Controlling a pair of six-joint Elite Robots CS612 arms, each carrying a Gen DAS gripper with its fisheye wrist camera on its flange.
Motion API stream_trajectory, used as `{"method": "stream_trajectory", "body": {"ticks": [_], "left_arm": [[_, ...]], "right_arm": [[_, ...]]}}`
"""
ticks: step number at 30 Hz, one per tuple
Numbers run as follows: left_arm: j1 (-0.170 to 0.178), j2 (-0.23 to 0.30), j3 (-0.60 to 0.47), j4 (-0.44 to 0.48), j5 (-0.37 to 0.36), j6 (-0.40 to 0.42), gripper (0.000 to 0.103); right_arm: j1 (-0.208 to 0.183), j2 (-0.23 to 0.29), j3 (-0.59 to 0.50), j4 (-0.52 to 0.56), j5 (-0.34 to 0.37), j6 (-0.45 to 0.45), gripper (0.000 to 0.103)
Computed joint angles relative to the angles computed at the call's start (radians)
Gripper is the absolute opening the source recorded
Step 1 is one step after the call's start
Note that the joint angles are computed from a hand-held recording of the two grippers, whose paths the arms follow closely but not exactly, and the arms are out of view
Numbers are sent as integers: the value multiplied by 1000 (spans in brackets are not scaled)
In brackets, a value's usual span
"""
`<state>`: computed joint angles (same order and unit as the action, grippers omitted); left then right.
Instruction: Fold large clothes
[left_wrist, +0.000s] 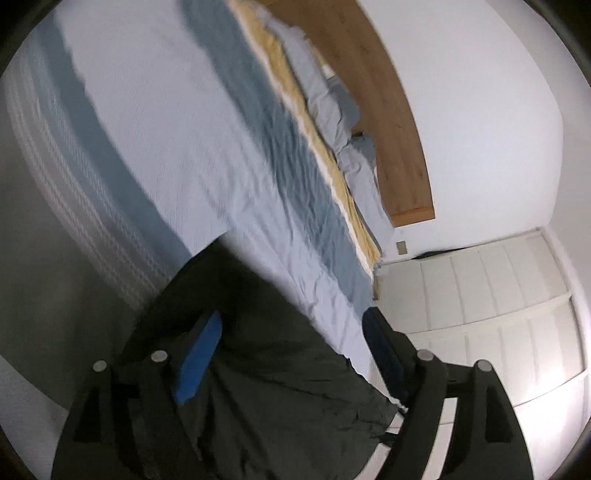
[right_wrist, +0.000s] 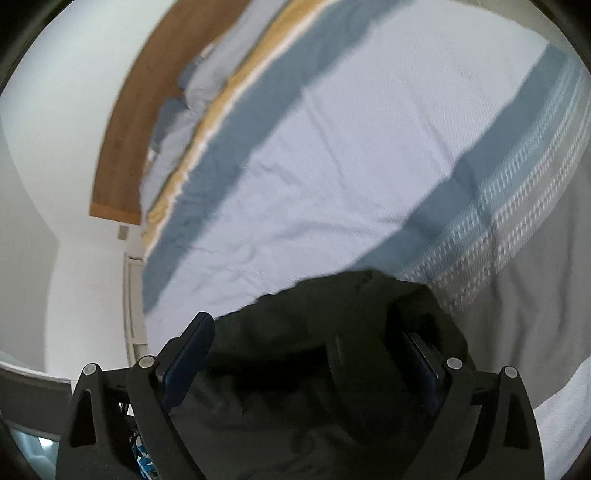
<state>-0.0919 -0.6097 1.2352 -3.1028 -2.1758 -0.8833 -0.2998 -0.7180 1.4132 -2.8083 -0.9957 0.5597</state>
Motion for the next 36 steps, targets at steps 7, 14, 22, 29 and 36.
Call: {"method": "stream_trajectory", "body": {"ticks": [7,14,22,29,36], "left_arm": [[-51,-123,94,146,186,305,78],[-164,-164,166,138,266,467,78],[-267,-106,132,188,412,587,78],[-274,17,-41,323,485,575,86],[-279,89,-166,458,510,584,89]], "right_arm": [[41,-94,75,-43,-158,-221,95],[147,-120,133,-97,-171,-448,95],[229,-40,59,-81,-271,-538,95],[234,84,-98,34,-350,-491,101],[222,154,-207,145,-343,-481,103]]}}
